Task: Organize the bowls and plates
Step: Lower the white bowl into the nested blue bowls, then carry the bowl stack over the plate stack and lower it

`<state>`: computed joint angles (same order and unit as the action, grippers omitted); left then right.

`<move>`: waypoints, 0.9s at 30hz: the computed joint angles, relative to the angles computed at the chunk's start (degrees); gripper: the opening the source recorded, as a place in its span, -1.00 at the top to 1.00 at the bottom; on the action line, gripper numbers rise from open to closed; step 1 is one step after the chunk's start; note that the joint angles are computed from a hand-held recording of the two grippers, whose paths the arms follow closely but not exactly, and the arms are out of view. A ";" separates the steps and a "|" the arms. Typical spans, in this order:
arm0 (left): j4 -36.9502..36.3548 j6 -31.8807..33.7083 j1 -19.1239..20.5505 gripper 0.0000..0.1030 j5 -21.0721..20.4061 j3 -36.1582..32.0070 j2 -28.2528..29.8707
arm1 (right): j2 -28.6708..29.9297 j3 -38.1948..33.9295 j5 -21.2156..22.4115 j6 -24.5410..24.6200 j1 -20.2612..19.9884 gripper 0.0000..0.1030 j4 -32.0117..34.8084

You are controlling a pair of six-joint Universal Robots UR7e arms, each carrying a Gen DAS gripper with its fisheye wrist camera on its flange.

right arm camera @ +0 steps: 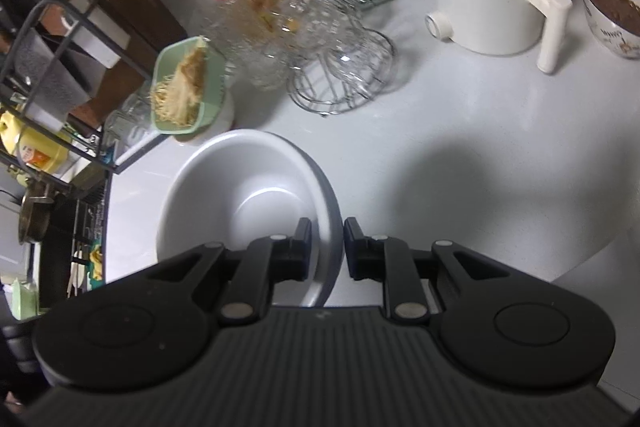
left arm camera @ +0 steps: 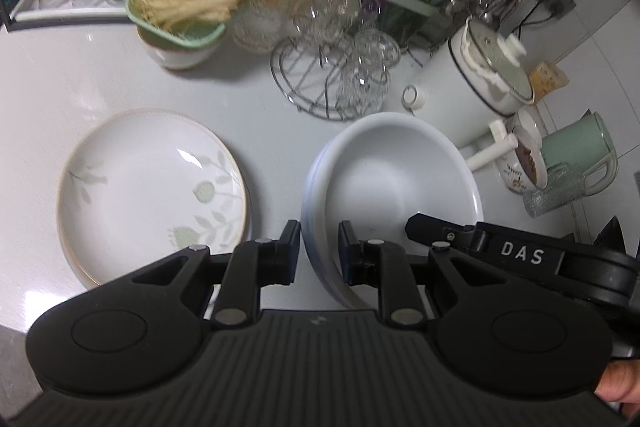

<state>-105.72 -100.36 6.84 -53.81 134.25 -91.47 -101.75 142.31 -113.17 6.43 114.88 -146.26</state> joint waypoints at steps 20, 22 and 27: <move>31.31 -13.12 -8.48 0.54 -1.64 0.36 -24.01 | 17.11 -5.09 0.44 12.87 14.04 0.60 -3.20; 31.95 -14.76 -8.28 0.54 -2.70 1.51 -26.46 | 19.47 -5.92 0.55 11.49 14.33 0.60 -3.56; 32.28 -17.50 -6.73 0.54 -4.46 4.62 -30.34 | 24.45 -6.37 1.99 9.56 12.44 0.61 -4.91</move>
<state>-73.43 -117.87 0.11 -58.27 138.87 -121.81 -77.30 135.94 -111.17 16.00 127.32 -151.16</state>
